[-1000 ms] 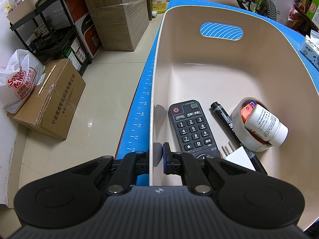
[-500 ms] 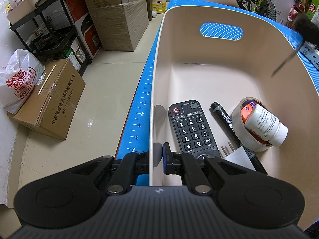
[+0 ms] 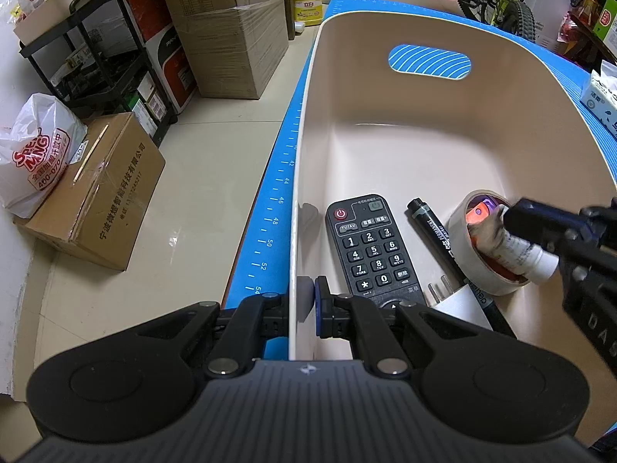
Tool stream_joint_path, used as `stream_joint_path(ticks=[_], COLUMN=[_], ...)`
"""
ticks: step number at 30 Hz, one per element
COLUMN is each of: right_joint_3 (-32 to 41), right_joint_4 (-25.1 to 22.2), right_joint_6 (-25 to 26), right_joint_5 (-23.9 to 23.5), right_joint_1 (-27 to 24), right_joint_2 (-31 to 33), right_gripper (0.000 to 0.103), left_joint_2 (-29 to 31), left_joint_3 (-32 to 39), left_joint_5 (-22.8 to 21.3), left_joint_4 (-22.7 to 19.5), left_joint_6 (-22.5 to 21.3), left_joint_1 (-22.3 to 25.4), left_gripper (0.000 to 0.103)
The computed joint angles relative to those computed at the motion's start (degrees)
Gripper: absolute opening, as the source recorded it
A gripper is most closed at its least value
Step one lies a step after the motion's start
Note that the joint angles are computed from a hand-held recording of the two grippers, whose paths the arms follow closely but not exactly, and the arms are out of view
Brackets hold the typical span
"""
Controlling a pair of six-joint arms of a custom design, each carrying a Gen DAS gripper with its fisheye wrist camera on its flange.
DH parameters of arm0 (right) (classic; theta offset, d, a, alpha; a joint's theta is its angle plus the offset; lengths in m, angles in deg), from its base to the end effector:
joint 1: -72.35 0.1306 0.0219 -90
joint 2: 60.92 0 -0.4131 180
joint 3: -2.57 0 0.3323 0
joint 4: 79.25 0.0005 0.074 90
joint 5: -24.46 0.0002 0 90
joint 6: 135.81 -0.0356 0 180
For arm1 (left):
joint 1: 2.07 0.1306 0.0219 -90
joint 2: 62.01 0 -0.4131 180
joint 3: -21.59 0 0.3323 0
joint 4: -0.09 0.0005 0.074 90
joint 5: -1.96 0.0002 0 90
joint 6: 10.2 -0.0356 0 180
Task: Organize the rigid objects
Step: 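Carry the key into the bin and open the right gripper, then release the bin rim with the left gripper and pull both tools back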
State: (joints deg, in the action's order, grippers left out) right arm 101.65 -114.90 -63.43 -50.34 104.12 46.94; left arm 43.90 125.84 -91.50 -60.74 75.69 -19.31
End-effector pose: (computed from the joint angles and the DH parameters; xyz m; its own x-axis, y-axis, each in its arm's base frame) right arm 0.4764 0.2835 0.3971 -0.6728 -0.0731 -0.7362 -0.1524 0.9875 0.0412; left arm 0.4949 -0.1519 0.4210 -0.8256 0.3311 -0.4569 0.3292 0.9403 0.0865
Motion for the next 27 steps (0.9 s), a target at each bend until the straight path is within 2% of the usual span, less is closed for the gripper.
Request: stream_joint_path(ticks=[4, 5, 7, 9, 11, 12, 13, 16, 18, 22, 27], right_joint_3=[-1.45, -1.64, -2.42, -3.57, -4.56, -4.94, -5.49, -7.01, -7.79, -9.96, -12.18], right_joint_4=[0.77, 1.05, 1.97, 3.35, 4.06, 3.94, 3.96, 3.98, 3.69, 3.80, 2.00], right_joint_6=[-1.43, -1.67, -2.18, -2.64, -2.87, -3.49, -4.35, -6.57, -7.76, -10.47, -11.82], right_joint_5=[1.61, 2.04, 3.16, 5.21, 6.66, 7.47, 8.23, 9.84, 10.94, 12.77, 15.77], right_joint_1=[0.49, 0.53, 0.66, 0.95, 1.01, 1.10, 1.17, 1.22, 1.06, 0.83, 1.67], right_joint_2=[-0.90, -1.21, -2.14, -3.36, -4.61, -5.23, -5.94, -8.04, -9.26, -12.03, -15.94], right_gripper=[0.019, 0.034, 0.056, 0.066, 0.073, 0.078, 0.082, 0.086, 0.096, 0.097, 0.099], left_joint_2=[-0.03, -0.09, -0.57, -1.44, -2.20, -2.64, -3.06, -4.41, -5.38, -7.85, -10.64], left_joint_3=[0.00, 0.03, -0.15, -0.64, -0.92, -1.15, -1.36, -1.81, -2.11, -3.27, -4.46], left_joint_5=[-0.19, -0.28, -0.82, -1.50, -2.80, -3.44, -3.87, -4.04, -4.37, -5.10, -5.77], left_joint_4=[-0.06, -0.07, 0.66, 1.78, 2.76, 3.32, 3.91, 5.43, 6.10, 8.15, 9.51], left_joint_6=[0.47, 0.66, 1.12, 1.27, 1.85, 2.15, 2.52, 3.14, 3.35, 4.07, 6.32], left_joint_1=[-0.09, -0.11, -0.25, -0.45, -0.84, -1.05, -1.26, -1.85, -2.58, -4.37, -6.26], left_gripper=[0.009, 0.009, 0.012, 0.013, 0.036, 0.056, 0.069, 0.074, 0.076, 0.083, 0.085])
